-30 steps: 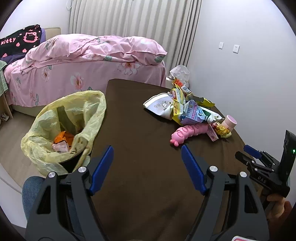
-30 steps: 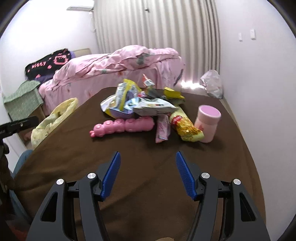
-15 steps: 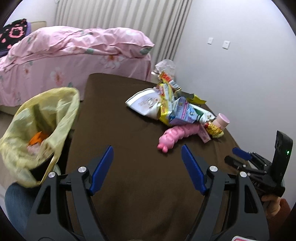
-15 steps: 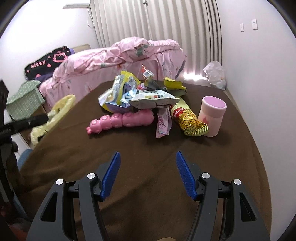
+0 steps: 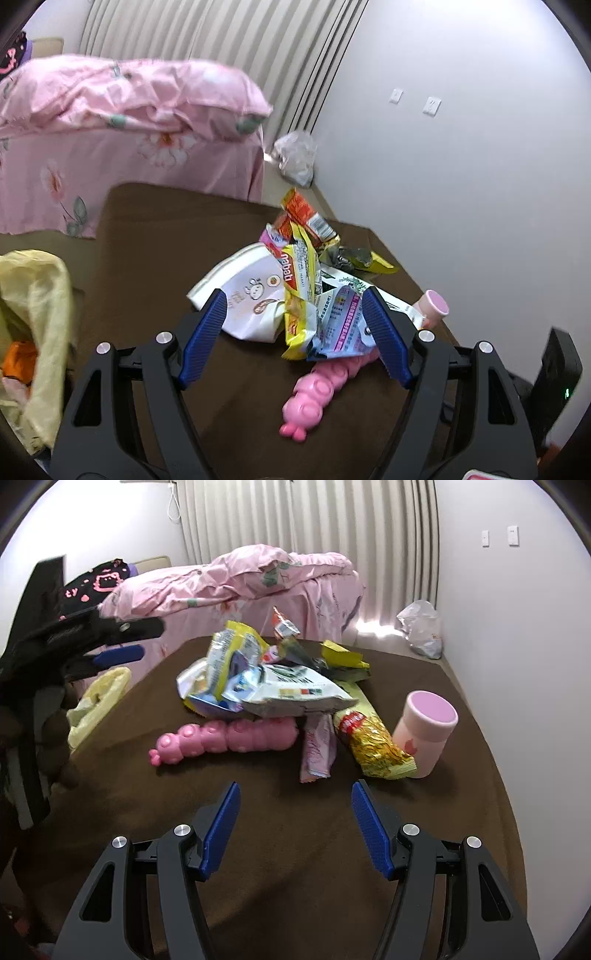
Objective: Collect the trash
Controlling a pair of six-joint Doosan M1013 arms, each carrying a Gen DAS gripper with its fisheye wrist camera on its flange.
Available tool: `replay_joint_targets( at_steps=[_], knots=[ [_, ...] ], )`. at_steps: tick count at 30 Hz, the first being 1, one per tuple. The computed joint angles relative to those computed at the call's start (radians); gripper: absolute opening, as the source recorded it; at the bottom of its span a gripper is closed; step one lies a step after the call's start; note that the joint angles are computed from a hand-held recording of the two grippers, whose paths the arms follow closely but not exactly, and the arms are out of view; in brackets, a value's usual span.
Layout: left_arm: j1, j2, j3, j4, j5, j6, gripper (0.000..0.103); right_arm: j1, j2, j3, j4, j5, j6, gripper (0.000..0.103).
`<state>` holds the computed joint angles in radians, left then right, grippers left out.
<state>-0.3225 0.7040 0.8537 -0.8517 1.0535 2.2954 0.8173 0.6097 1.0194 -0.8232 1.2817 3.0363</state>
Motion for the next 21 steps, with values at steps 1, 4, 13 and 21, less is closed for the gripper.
replay_joint_targets(
  at_steps=[1, 4, 13, 21],
  knots=[
    [-0.006, 0.014, -0.025, 0.018, 0.020, -0.026, 0.072, 0.001, -0.002, 0.004, -0.003, 0.000, 0.012, 0.059],
    [-0.030, 0.061, -0.104, 0.091, 0.065, -0.110, 0.071, 0.004, -0.006, 0.012, -0.006, 0.011, 0.005, 0.059],
    [-0.037, 0.104, -0.190, 0.167, 0.145, -0.232, 0.013, 0.012, -0.003, -0.012, -0.048, 0.095, -0.067, 0.059],
    [0.028, 0.011, -0.060, 0.142, 0.218, -0.161, 0.011, -0.014, -0.008, -0.045, -0.112, 0.016, -0.098, 0.059]
  ],
)
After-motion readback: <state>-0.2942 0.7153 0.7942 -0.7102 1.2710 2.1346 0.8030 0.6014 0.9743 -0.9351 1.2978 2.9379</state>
